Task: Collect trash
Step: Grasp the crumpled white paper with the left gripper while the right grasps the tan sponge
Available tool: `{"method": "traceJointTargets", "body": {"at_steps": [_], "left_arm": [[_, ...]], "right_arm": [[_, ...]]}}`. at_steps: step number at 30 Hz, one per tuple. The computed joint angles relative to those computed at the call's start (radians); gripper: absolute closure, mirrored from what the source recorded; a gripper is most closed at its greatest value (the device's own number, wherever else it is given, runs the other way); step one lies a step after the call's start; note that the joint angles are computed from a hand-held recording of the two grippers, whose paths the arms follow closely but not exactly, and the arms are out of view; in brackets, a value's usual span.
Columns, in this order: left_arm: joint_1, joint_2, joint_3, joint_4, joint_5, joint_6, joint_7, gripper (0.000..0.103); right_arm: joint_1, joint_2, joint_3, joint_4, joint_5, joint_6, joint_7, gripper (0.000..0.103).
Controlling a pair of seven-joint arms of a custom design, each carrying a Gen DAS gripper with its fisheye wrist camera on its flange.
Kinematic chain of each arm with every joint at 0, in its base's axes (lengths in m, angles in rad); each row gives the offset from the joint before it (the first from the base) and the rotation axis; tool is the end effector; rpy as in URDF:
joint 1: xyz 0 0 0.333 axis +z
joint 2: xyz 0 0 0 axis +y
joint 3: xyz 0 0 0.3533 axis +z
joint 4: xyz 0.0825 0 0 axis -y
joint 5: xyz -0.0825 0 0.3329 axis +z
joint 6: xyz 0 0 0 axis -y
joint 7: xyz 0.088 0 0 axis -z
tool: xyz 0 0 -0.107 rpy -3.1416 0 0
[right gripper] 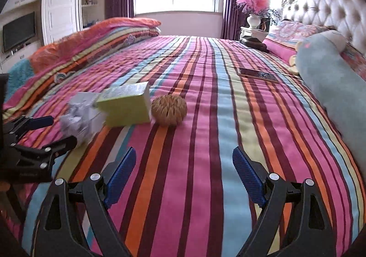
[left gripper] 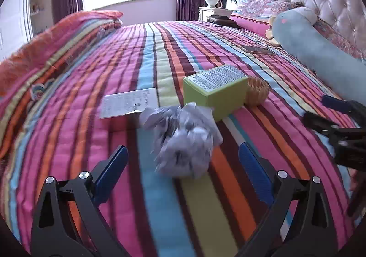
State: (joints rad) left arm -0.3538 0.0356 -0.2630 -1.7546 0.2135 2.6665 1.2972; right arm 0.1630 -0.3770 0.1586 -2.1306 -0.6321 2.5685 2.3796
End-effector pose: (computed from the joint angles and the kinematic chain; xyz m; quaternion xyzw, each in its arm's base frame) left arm 0.4681 -0.3354 0.6904 -0.4671 0.7725 -0.3717 0.2167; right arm 0.3984 0.1601 0.6971 -0.6008 0.6499 -0.3587 0.2968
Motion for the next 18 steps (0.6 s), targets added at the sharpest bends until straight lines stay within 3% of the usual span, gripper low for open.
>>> {"method": "traceJointTargets", "body": {"at_steps": [6, 10, 18], "left_arm": [[-0.041, 0.109, 0.018, 0.151, 0.052, -0.115, -0.016, 0.008], [-0.059, 0.147, 0.037, 0.213, 0.071, -0.150, -0.024, 0.008], [-0.075, 0.204, 0.056, 0.292, 0.022, -0.191, 0.001, 0.008]], "right_arm": [[0.026, 0.161, -0.038, 0.133, 0.045, -0.028, -0.131, 0.021], [0.046, 0.211, -0.051, 0.193, 0.060, -0.083, -0.211, 0.021], [0.061, 0.285, -0.085, 0.275, 0.121, -0.062, -0.318, 0.021]]}}
